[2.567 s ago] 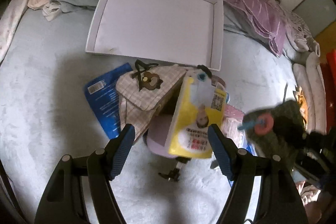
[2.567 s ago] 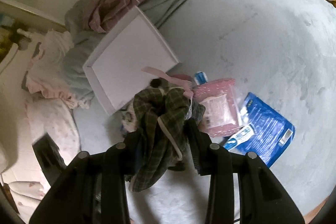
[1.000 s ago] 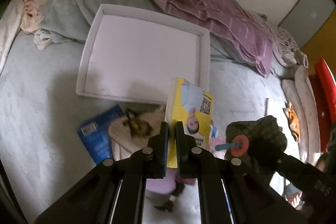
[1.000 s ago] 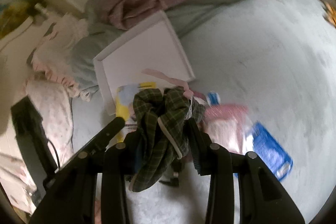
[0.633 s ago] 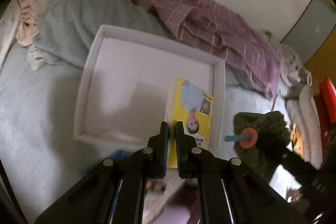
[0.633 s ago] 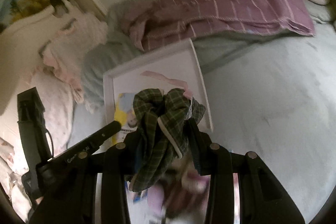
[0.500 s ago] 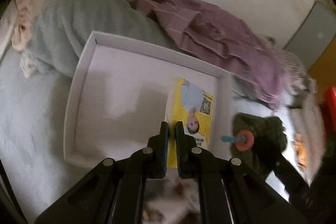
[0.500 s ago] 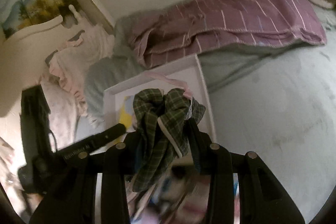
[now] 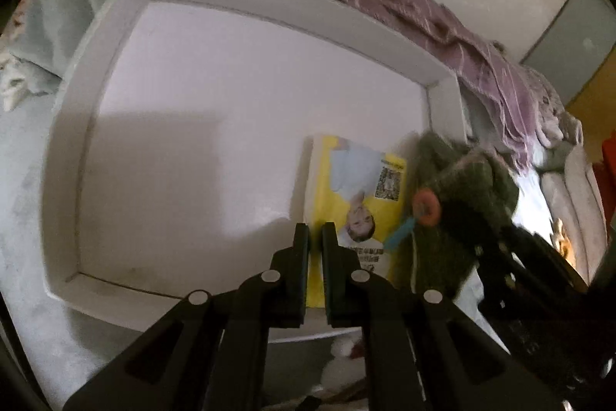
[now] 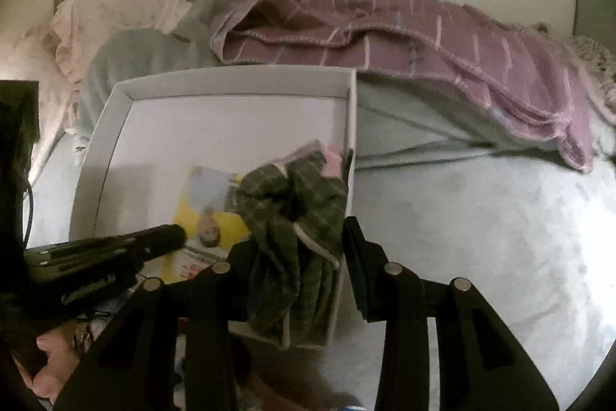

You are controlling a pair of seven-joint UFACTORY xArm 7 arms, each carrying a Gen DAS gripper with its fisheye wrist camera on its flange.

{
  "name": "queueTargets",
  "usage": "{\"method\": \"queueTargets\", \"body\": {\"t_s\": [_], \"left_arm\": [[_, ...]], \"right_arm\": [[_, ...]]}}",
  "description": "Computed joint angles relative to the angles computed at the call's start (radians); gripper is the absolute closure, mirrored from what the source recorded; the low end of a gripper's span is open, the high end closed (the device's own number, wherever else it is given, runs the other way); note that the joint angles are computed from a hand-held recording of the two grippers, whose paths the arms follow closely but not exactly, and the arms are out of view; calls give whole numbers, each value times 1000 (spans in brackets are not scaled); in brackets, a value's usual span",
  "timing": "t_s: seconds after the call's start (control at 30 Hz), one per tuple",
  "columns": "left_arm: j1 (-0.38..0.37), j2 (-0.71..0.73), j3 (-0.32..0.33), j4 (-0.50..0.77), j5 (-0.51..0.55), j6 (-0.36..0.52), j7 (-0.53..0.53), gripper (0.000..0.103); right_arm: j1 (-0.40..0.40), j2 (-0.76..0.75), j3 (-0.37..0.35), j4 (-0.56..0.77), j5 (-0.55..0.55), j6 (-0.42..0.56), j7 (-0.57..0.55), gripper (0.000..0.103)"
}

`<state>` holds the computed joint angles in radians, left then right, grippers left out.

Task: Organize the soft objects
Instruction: 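Lower yellow book into tray with left gripper while right gripper drops cloth beside it, then grasp the pink plaid bag with the bear patch using the left gripper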

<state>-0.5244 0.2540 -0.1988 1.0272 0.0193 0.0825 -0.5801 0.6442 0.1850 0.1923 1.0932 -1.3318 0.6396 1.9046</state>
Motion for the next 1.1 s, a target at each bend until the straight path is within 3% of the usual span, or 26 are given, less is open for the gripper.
{"method": "queueTargets", "body": {"t_s": [0.03,0.1,0.27,0.43,0.5,0.57,0.6,0.77,0.87,0.97,1.1], "left_arm": [[40,6,-47,3,-40,-1,38,98],[50,15,-59,19,-57,18,67,98],[-16,18,6,42,-4,54,28,98],[-77,4,76,37,97,65,-70,95],[-112,5,113,49,166,87,-138,90],[-146,4,149,64,251,125,-214,74],[-148,-2,153,60,283,132,-240,71],[-92,-46,107,17,322,135,-270,65],[-70,-74,83,3,328,152,-279,65],[-59,-115,69,-18,355,179,-304,65],[-41,-170,46,-51,423,216,-379,65]], "right_arm": [[3,0,-1,-1,-15,4,16,63],[4,3,4,4,12,18,-21,63],[-15,-20,11,-25,179,-4,-136,63],[-20,-23,2,-44,178,-53,-110,63],[-10,-16,7,-32,190,-25,-134,63],[-4,-9,6,-20,204,-10,-151,63],[-3,-13,4,-25,206,-15,-146,63],[-17,-80,7,-82,186,-63,-64,61],[-30,-135,29,-116,175,-73,-19,50],[-47,-160,55,-124,270,-74,-85,45],[-59,-169,77,-126,529,-79,-249,44]]}}
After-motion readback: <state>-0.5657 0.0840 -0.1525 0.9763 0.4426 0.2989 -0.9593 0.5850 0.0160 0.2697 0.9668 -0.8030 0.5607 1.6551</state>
